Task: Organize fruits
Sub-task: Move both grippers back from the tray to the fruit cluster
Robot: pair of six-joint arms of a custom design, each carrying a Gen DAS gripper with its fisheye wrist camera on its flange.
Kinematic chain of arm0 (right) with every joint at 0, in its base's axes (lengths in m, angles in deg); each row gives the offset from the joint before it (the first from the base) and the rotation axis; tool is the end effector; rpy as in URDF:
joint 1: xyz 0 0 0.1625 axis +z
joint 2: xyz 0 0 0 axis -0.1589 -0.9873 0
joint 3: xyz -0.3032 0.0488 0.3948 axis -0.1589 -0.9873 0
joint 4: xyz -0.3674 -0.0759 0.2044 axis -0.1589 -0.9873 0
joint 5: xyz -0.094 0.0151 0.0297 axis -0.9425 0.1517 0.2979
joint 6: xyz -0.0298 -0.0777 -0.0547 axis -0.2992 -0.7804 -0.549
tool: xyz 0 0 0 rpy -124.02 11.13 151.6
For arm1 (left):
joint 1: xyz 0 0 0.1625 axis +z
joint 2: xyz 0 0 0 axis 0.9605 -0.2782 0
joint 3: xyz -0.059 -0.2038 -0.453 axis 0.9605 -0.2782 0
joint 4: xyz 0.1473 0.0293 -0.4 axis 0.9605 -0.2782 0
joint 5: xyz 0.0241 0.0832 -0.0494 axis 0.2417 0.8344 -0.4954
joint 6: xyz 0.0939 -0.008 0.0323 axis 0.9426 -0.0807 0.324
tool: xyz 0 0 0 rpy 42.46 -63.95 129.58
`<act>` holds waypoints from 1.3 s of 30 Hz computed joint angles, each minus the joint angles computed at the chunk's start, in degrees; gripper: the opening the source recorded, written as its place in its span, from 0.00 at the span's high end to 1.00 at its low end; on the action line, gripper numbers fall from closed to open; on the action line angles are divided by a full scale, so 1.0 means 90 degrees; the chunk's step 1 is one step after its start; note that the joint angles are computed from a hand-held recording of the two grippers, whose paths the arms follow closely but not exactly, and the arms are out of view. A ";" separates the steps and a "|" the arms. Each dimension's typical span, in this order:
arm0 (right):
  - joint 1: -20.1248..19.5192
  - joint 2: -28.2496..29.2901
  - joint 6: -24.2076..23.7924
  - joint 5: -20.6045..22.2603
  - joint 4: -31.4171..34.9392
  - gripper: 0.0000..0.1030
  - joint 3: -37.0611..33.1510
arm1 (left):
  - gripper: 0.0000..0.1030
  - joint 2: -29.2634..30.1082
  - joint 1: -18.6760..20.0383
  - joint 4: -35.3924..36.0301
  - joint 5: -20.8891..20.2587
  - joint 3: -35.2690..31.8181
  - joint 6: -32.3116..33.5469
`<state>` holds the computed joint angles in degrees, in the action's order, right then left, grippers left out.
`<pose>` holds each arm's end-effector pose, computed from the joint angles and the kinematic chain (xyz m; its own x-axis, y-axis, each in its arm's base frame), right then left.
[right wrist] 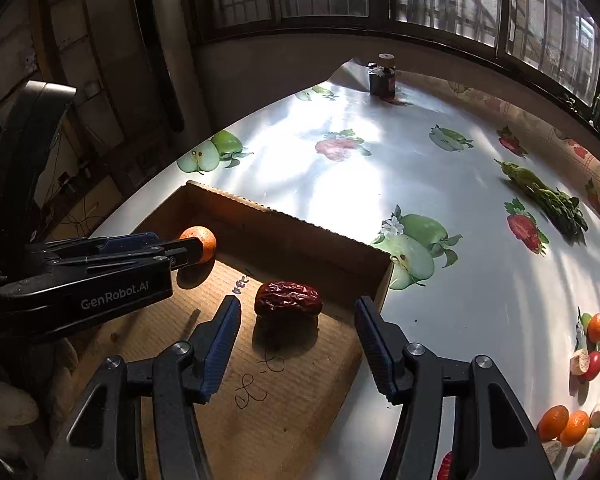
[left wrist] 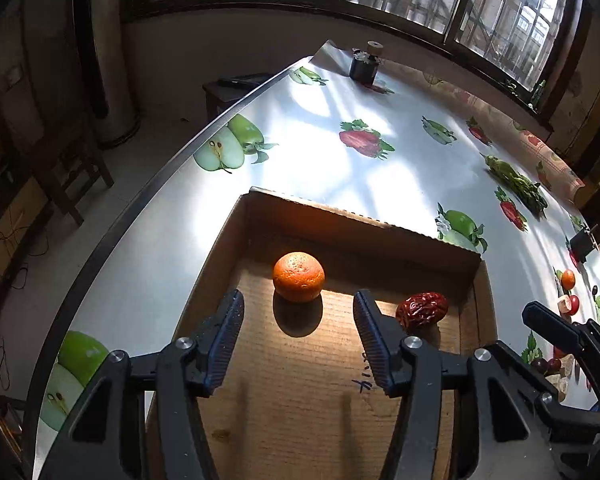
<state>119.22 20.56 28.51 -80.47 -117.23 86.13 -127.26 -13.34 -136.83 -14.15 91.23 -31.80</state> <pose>0.3084 -0.5808 -0.0031 -0.6757 -0.4870 0.5534 -0.6895 0.6831 -0.2409 -0.0728 -0.5632 0.2256 -0.7747 -0.2362 -0.5865 0.2203 0.7687 -0.6005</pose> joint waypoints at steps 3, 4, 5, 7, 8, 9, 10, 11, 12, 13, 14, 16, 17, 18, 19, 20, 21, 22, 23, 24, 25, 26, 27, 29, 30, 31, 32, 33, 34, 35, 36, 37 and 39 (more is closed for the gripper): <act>-0.0080 -0.0381 0.0028 0.0108 -0.0464 0.35 0.0612 | 0.41 0.0095 -0.0260 -0.0173 0.0296 0.0287 0.0043; -0.0117 -0.0508 0.0048 0.0109 -0.0608 0.35 0.0827 | 0.41 0.0116 -0.0340 -0.0140 0.0417 0.0358 -0.0016; -0.0164 -0.0635 0.0067 0.0135 -0.0719 0.35 0.1032 | 0.41 0.0136 -0.0456 -0.0209 0.0585 0.0464 -0.0057; -0.0297 -0.0908 0.0118 0.0237 -0.0961 0.35 0.1476 | 0.41 0.0140 -0.0727 -0.0469 0.0854 0.0690 -0.0014; -0.0372 -0.1042 0.0123 0.0273 -0.1096 0.35 0.1696 | 0.41 0.0126 -0.0905 -0.0557 0.1025 0.0803 -0.0049; -0.0445 -0.1162 0.0131 0.0275 -0.1236 0.35 0.1891 | 0.41 0.0107 -0.1093 -0.0641 0.1156 0.0913 -0.0095; -0.0529 -0.1282 0.0141 0.0283 -0.1406 0.35 0.2091 | 0.41 0.0078 -0.1287 -0.0725 0.1227 0.1021 -0.0119; -0.0624 -0.1405 0.0162 0.0301 -0.1552 0.35 0.2276 | 0.39 0.0056 -0.1488 -0.0760 0.1296 0.1117 -0.0172; -0.0708 -0.1508 0.0210 0.0307 -0.1666 0.35 0.2427 | 0.36 0.0067 -0.1703 -0.0771 0.1397 0.1205 -0.0278; -0.0824 -0.1638 0.0280 0.0343 -0.1802 0.35 0.2608 | 0.30 0.0092 -0.1915 -0.0779 0.1521 0.1293 -0.0387; -0.0936 -0.1759 0.0341 0.0399 -0.1909 0.35 0.2764 | 0.25 0.0125 -0.2138 -0.0753 0.1647 0.1385 -0.0524; -0.1126 -0.1965 0.0428 0.0473 -0.2106 0.35 0.3023 | 0.22 0.0203 -0.2517 -0.0642 0.1810 0.1520 -0.0819; -0.1240 -0.2085 0.0431 0.0503 -0.2241 0.35 0.3180 | 0.22 0.0210 -0.2686 -0.0467 0.1832 0.1566 -0.1052; -0.1319 -0.2169 0.0444 0.0512 -0.2341 0.35 0.3285 | 0.22 0.0224 -0.2829 -0.0371 0.1815 0.1611 -0.1223; -0.1411 -0.2260 0.0440 0.0540 -0.2459 0.35 0.3404 | 0.22 0.0238 -0.2954 -0.0242 0.1773 0.1650 -0.1414; -0.1487 -0.2345 0.0434 0.0554 -0.2546 0.35 0.3494 | 0.22 0.0249 -0.3063 -0.0085 0.1733 0.1673 -0.1620; -0.1557 -0.2425 0.0434 0.0562 -0.2623 0.35 0.3572 | 0.22 0.0278 -0.3160 0.0024 0.1705 0.1688 -0.1783; -0.1644 -0.2528 0.0431 0.0600 -0.2705 0.35 0.3668 | 0.22 0.0300 -0.3237 0.0140 0.1681 0.1687 -0.1909; -0.1714 -0.2601 0.0437 0.0644 -0.2791 0.35 0.3747 | 0.22 0.0330 -0.3312 0.0266 0.1678 0.1682 -0.2036; -0.1784 -0.2678 0.0439 0.0689 -0.2858 0.35 0.3816 | 0.22 0.0358 -0.3383 0.0408 0.1690 0.1676 -0.2170; -0.1854 -0.2756 0.0434 0.0733 -0.2922 0.35 0.3882 | 0.22 0.0382 -0.3434 0.0513 0.1680 0.1662 -0.2240; -0.1920 -0.2826 0.0426 0.0774 -0.2973 0.35 0.3940 | 0.21 0.0393 -0.3486 0.0655 0.1688 0.1650 -0.2334; -0.1986 -0.2890 0.0417 0.0817 -0.3023 0.34 0.3996 | 0.21 0.0413 -0.3529 0.0796 0.1713 0.1631 -0.2426; -0.2099 -0.2995 0.0394 0.0888 -0.3113 0.34 0.4086 | 0.21 0.0439 -0.3573 0.0956 0.1714 0.1594 -0.2515; -0.2146 -0.3036 0.0380 0.0908 -0.3152 0.34 0.4123 | 0.21 0.0456 -0.3575 0.0961 0.1703 0.1590 -0.2521; -0.2207 -0.3082 0.0362 0.0947 -0.3198 0.34 0.4173 | 0.21 0.0469 -0.3580 0.1017 0.1709 0.1574 -0.2560; -0.2259 -0.3129 0.0357 0.0983 -0.3214 0.34 0.4203 | 0.21 0.0459 -0.3587 0.1038 0.1704 0.1584 -0.2579; -0.2304 -0.3159 0.0357 0.1002 -0.3250 0.34 0.4231 | 0.21 0.0459 -0.3587 0.1082 0.1682 0.1584 -0.2617; -0.2351 -0.3200 0.0352 0.1018 -0.3268 0.34 0.4254 | 0.21 0.0456 -0.3588 0.1117 0.1651 0.1579 -0.2652; -0.2401 -0.3236 0.0347 0.1040 -0.3272 0.34 0.4270 | 0.21 0.0461 -0.3577 0.1102 0.1622 0.1583 -0.2650; -0.2458 -0.3285 0.0345 0.1067 -0.3262 0.34 0.4285 | 0.21 0.0470 -0.3572 0.1109 0.1601 0.1586 -0.2669; -0.2499 -0.3306 0.0349 0.1077 -0.3275 0.34 0.4296 | 0.21 0.0473 -0.3558 0.1115 0.1576 0.1584 -0.2671; -0.2576 -0.3355 0.0339 0.1088 -0.3271 0.34 0.4302 | 0.21 0.0469 -0.3485 0.1008 0.1479 0.1593 -0.2607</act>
<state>96.03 -9.63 31.56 -70.68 -146.67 124.85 -123.04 -44.71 -127.76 -0.84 105.57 -55.27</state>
